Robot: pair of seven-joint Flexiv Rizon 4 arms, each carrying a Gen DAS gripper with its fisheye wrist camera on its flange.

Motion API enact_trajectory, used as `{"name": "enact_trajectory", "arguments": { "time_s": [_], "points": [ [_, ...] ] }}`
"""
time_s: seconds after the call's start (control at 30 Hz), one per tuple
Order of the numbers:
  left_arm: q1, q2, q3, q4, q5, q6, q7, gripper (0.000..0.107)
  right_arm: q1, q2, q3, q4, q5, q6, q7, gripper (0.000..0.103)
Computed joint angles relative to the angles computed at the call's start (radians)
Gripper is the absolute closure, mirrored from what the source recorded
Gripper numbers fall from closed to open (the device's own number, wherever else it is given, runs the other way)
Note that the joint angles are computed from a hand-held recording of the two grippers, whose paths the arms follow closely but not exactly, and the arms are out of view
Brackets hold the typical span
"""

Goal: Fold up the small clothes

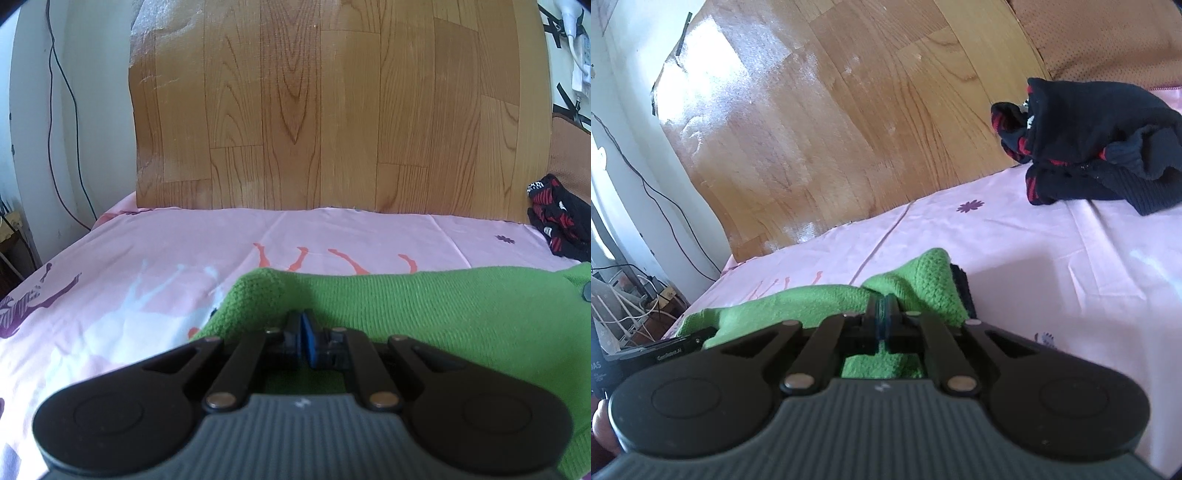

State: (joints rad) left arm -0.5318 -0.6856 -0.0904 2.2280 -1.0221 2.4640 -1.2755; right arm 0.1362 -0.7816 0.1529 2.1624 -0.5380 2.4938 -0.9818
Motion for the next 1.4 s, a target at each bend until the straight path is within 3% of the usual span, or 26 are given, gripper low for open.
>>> {"name": "enact_trajectory", "arguments": {
  "time_s": [0.13,0.17,0.23,0.3,0.33,0.57,0.67,0.73,0.83,0.97,1.13,1.4],
  "points": [
    [0.001,0.0,0.0,0.001,0.003,0.001,-0.003,0.101,0.013,0.005,-0.003,0.021,0.03,0.033,-0.024,0.092],
    [0.0,0.0,0.0,0.001,0.001,0.002,-0.002,0.101,0.021,0.008,-0.005,0.028,0.043,0.043,-0.037,0.087],
    [0.0,-0.001,0.0,0.001,0.0,0.002,-0.001,0.101,0.056,0.013,-0.016,0.048,0.097,0.093,-0.104,0.068],
    [0.001,0.001,0.0,0.002,0.002,0.002,-0.002,0.101,0.112,0.014,-0.025,0.074,0.187,0.179,-0.207,0.032],
    [0.001,0.001,0.0,0.002,0.002,0.002,-0.002,0.101,0.141,0.015,-0.031,0.083,0.239,0.208,-0.25,0.028],
    [0.002,0.002,0.0,0.004,0.004,0.001,-0.002,0.101,0.165,0.028,-0.026,0.127,0.274,0.237,-0.297,0.022],
    [0.001,0.002,0.001,0.004,0.003,0.001,-0.001,0.101,0.171,0.055,-0.033,0.12,0.275,0.132,-0.278,0.017],
    [0.001,0.002,0.001,0.004,0.003,0.001,-0.001,0.101,0.168,0.083,-0.034,0.109,0.262,0.001,-0.24,0.016],
    [0.002,0.002,0.0,0.004,0.006,0.001,-0.003,0.101,0.185,0.094,-0.036,0.103,0.277,-0.041,-0.277,0.01],
    [0.001,0.002,0.001,0.004,0.005,0.001,-0.001,0.102,0.174,0.089,-0.019,0.1,0.284,-0.044,-0.295,0.009],
    [0.002,0.003,0.001,0.005,0.006,0.0,-0.001,0.102,0.094,0.07,0.02,0.095,0.174,-0.023,-0.234,0.0],
    [0.002,0.003,0.001,0.004,0.006,0.0,0.0,0.102,0.122,0.081,0.006,0.1,0.195,-0.039,-0.25,0.0]
  ]
}}
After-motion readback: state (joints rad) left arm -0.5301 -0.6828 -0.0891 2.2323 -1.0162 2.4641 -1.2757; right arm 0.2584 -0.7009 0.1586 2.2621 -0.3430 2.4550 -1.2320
